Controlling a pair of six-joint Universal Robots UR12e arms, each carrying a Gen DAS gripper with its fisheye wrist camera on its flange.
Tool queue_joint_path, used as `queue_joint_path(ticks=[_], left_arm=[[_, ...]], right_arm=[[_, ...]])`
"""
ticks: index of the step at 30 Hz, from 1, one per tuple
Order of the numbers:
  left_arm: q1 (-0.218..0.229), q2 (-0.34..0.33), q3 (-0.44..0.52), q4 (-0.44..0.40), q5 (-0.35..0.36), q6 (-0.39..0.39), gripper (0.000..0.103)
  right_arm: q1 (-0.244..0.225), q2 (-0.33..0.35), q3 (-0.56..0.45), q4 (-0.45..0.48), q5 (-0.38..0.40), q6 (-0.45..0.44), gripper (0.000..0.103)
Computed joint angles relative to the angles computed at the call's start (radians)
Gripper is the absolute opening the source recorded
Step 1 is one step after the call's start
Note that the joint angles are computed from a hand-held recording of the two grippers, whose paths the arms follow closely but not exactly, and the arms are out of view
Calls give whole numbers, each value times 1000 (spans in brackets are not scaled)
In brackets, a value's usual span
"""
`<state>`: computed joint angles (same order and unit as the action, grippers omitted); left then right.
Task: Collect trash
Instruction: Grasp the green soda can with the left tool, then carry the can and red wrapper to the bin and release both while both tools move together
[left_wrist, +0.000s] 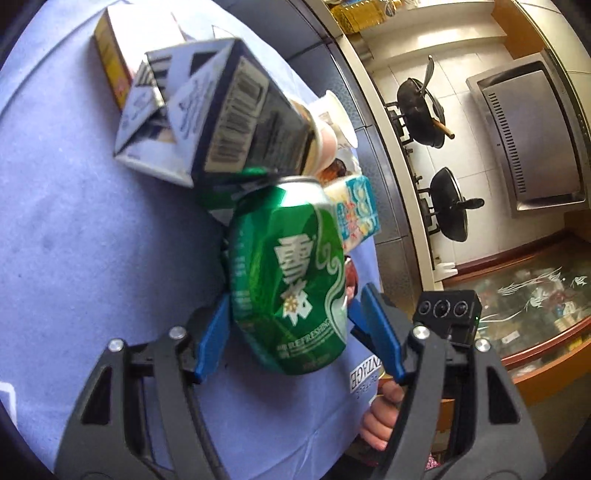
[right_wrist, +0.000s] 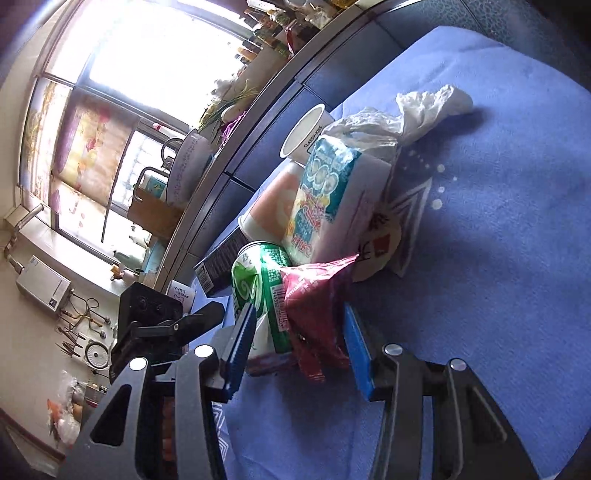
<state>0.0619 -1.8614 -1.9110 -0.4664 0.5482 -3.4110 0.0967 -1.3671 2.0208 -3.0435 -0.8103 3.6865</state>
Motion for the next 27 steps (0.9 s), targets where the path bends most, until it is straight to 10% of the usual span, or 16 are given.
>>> queue_joint_path(ticks=[3,7,14,27], left_arm=[[-11,1,-7,14,-4,7,43],[-11,28,-33,27,10,23,33],[29,135,-150,102,28,55,27],[114,256,-294,102,102,68,25]], right_arm=[[0,22,-11,-3,36,19,48],[5,7,-8,12,48,-13,22],[42,-66,24,34,-51,-132,5],[63,-111,72,106,-127,-182,5]])
